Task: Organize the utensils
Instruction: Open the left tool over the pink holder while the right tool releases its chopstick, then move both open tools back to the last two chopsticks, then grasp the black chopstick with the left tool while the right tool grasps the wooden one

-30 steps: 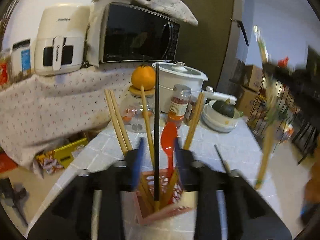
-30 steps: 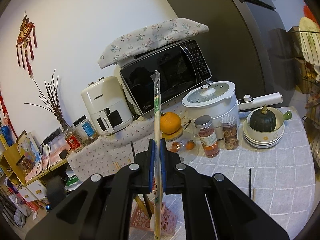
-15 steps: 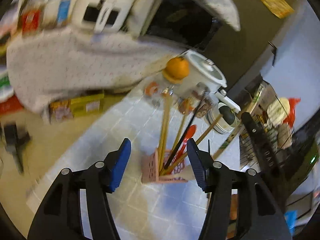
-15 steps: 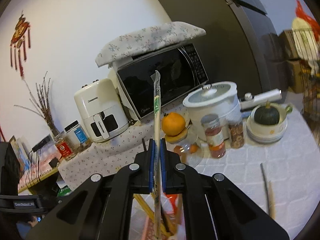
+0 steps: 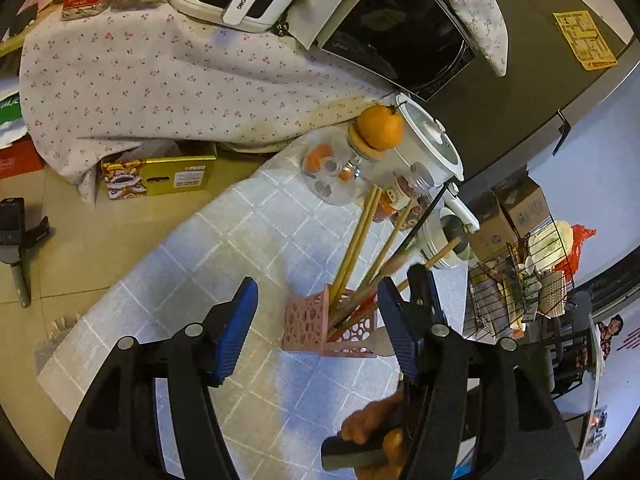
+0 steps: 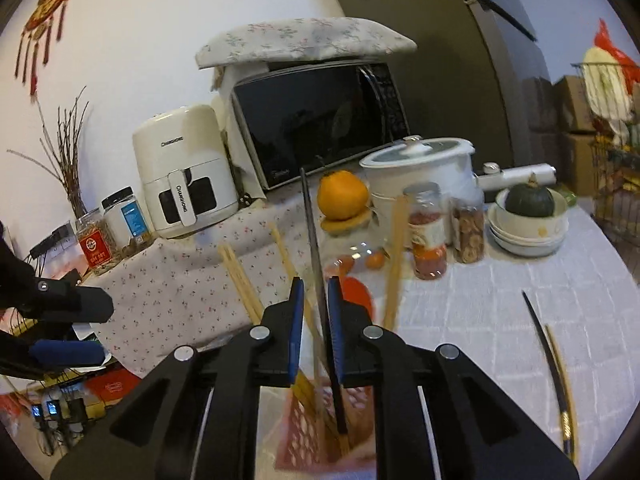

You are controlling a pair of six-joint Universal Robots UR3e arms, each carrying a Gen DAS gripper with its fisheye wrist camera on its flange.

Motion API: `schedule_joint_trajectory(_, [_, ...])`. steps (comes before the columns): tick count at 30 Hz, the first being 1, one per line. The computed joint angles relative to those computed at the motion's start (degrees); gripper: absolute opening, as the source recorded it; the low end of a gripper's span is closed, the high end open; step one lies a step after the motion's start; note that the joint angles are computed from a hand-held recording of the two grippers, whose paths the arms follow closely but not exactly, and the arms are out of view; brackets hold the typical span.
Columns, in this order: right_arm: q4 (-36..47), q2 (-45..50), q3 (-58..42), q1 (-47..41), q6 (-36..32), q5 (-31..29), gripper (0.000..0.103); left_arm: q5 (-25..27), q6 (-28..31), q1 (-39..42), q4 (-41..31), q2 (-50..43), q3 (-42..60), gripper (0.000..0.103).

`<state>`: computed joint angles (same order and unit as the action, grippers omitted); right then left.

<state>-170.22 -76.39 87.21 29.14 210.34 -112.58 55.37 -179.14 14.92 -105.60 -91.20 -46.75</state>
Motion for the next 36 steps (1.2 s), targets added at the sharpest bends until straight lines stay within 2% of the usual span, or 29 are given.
schedule_joint_trajectory(6, [9.9,-13.5,4.1,-7.2,-0.4,5.9,0.019,0.9,0.0,-2.8,1.0,0.1,0.4,0.059])
schedule_joint_trajectory(7, [12.9,-16.5,4.2,-9.9,-0.9,8.3,0.020,1.0,0.0,-3.5,0.8,0.1,0.7,0.059])
schedule_joint_trajectory(9, [20.8,-21.7,3.4,-15.9,-2.0,14.5,0.034,1.3,0.1,-4.9,1.2,0.4,0.6,0.059])
schedule_joint_trajectory(10, [27.0,-24.7,2.2,-20.3,-3.3,19.3,0.036,1.7,0.1,-5.8,1.7,0.5,0.4,0.061])
schedule_joint_trajectory(11, [31.5,-26.5,1.3,-24.0,-4.8,23.7,0.039,2.6,0.0,-7.2,2.3,0.5,0.4,0.062])
schedule_joint_trajectory(13, [46.0,-29.7,-2.1,-33.1,-11.2,33.4,0.045,4.3,-0.5,-9.8,3.8,0.5,-0.1,0.062])
schedule_joint_trajectory(15, [56.4,-31.0,-4.0,-38.0,-17.9,35.8,0.045,6.6,-1.1,-13.5,5.6,0.2,-0.5,0.062])
schedule_joint_trajectory(19, [65.4,-36.3,3.0,-48.2,-25.5,38.7,0.045,10.8,-2.4,-21.8,8.6,-1.4,-1.3,0.062])
schedule_joint_trajectory(21, [70.8,-35.7,4.3,-51.8,-29.4,40.2,0.045,12.9,-2.8,-25.9,10.0,-2.7,-1.4,0.063])
schedule_joint_trajectory(23, [71.9,-33.4,4.6,-51.5,-32.0,37.8,0.045,15.3,-3.2,-30.3,11.2,-4.4,-1.1,0.063])
schedule_joint_trajectory(25, [73.6,-32.0,5.9,-53.8,-33.6,39.8,0.044,16.8,-4.2,-33.4,11.9,-6.0,-0.5,0.063])
schedule_joint_trajectory(26, [75.3,-31.4,6.9,-55.6,-33.9,41.7,0.038,17.3,-4.9,-34.8,12.1,-6.8,-0.1,0.063])
schedule_joint_trajectory(27, [75.6,-30.5,7.2,-56.0,-33.5,42.4,0.031,17.3,-5.3,-35.7,12.2,-7.2,0.0,0.063])
schedule_joint_trajectory(30, [74.1,-28.0,9.3,-57.2,-32.9,44.0,0.028,17.5,-6.3,-38.8,12.3,-8.5,0.4,0.063])
schedule_joint_trajectory(32, [72.3,-26.6,10.2,-56.7,-31.9,44.8,0.026,16.6,-6.7,-40.4,11.3,-9.7,0.4,0.072])
schedule_joint_trajectory(36, [69.6,-22.9,10.1,-53.5,-30.7,44.7,0.021,15.0,-8.8,-41.4,10.0,-11.7,-1.2,0.074])
